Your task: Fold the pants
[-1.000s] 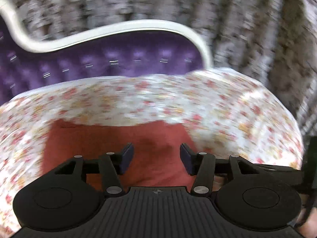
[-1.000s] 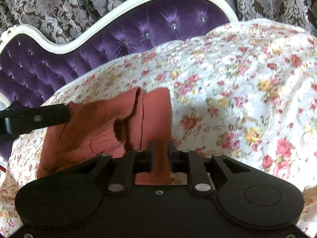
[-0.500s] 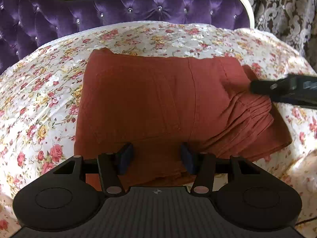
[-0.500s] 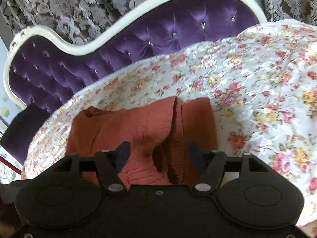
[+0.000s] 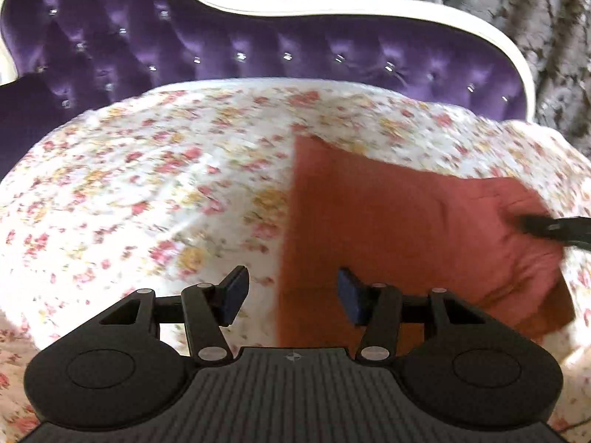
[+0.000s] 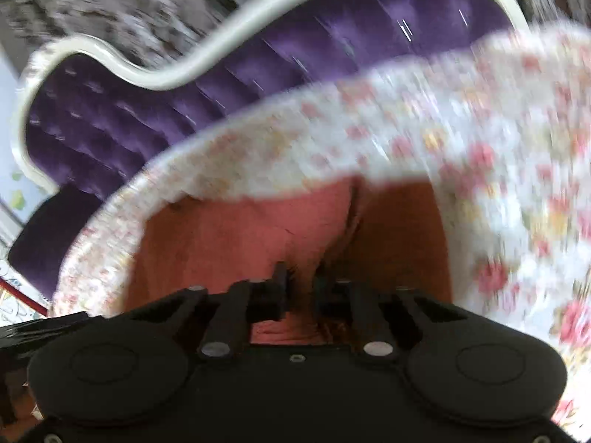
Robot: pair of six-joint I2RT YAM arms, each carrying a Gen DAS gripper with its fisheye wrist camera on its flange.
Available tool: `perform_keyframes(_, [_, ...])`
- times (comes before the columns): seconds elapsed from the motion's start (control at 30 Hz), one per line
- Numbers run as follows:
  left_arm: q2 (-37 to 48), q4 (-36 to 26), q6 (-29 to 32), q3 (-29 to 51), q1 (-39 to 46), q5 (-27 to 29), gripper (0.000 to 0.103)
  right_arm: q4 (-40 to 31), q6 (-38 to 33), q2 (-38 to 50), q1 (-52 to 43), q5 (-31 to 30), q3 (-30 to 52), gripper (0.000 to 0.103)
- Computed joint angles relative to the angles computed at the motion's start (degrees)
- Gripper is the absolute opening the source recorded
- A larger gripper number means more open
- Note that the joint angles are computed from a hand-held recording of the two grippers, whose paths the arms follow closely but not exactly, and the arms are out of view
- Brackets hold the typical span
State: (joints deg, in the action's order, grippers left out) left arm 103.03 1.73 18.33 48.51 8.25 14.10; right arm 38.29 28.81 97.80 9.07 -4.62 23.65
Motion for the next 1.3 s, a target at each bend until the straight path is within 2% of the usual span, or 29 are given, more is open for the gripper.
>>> perform_keyframes(0.1, [-0.5,-0.1,-0.3,1.3,0.1,-0.3,0.051,-5.8,-3.8,-12.7,5.1,10.7,-3.5,0.018])
perform_keyframes(0.17, [-0.9,0.5,-0.4,1.1,-0.5,-0.7,0.051,-10.4,-5.7,-14.7,5.7,16.0,-3.4,0.018])
perform_keyframes(0.2, [-0.2,0.6,-0.7,1.7,-1.3,-1.1,0.051,-11.0,-5.8,-12.9,3.8,14.3,-3.1,0.019])
perform_keyframes(0.27, [2.0,0.4,-1.3,3.2,-3.2,-2.6,0.051,-11.8,-5.1,-5.4,-1.1,7.1,-0.6,0.022])
perform_keyframes(0.3, [3.2,0.0,-1.3,4.1,-4.1,-3.4,0.051,-12.6,-4.5,-2.2,-1.8,7.0,0.8,0.025])
perform_keyframes(0.33, [4.1,-0.7,-1.1,4.8,-5.1,-4.2,0.051,-12.5,-4.1,-0.3,-1.7,9.0,1.1,0.041])
perform_keyframes(0.37, [4.5,-1.4,-0.8,5.2,-5.9,-4.8,0.051,-12.1,-3.4,-0.7,-1.7,10.2,0.3,0.048])
perform_keyframes(0.47, [3.8,-0.1,0.2,3.8,-7.3,-5.5,0.051,-10.1,0.0,-5.6,0.3,15.1,-2.6,0.052])
perform_keyframes(0.6, [6.4,0.8,-0.2,6.1,-11.1,-8.0,0.052,-10.4,-3.4,-3.7,4.5,20.8,0.7,0.060])
perform_keyframes(0.7, [11.4,0.2,0.2,9.3,-14.1,-13.0,0.053,-11.4,-2.6,2.6,4.2,19.4,4.8,0.059])
perform_keyframes(0.77, [14.5,0.3,0.2,10.7,-14.3,-13.8,0.060,-14.3,-0.9,6.2,3.0,18.4,6.8,0.059])
perform_keyframes(0.83, [15.2,1.8,-0.7,10.5,-13.4,-13.7,0.072,-7.0,1.6,9.5,0.5,16.1,4.4,0.066])
perform_keyframes(0.87, [15.4,0.6,-1.0,11.4,-13.0,-13.1,0.073,-4.4,2.5,9.5,-0.9,14.1,2.9,0.066])
perform_keyframes(0.97, [16.7,-5.9,-2.4,16.0,-11.3,-10.1,0.073,-8.0,1.3,8.2,-1.4,13.1,3.9,0.066])
perform_keyframes(1.03, [16.6,-7.8,-3.0,16.8,-11.1,-9.8,0.073,-9.6,1.2,7.8,-0.7,13.9,4.7,0.066])
perform_keyframes(1.2, [12.8,-4.7,-2.4,11.1,-11.0,-11.2,0.073,-9.9,3.4,5.5,-1.1,11.9,2.6,0.066])
perform_keyframes(1.3, [11.2,-5.4,-2.4,9.6,-10.5,-10.4,0.073,-10.6,4.4,3.2,-1.0,10.9,0.8,0.066])
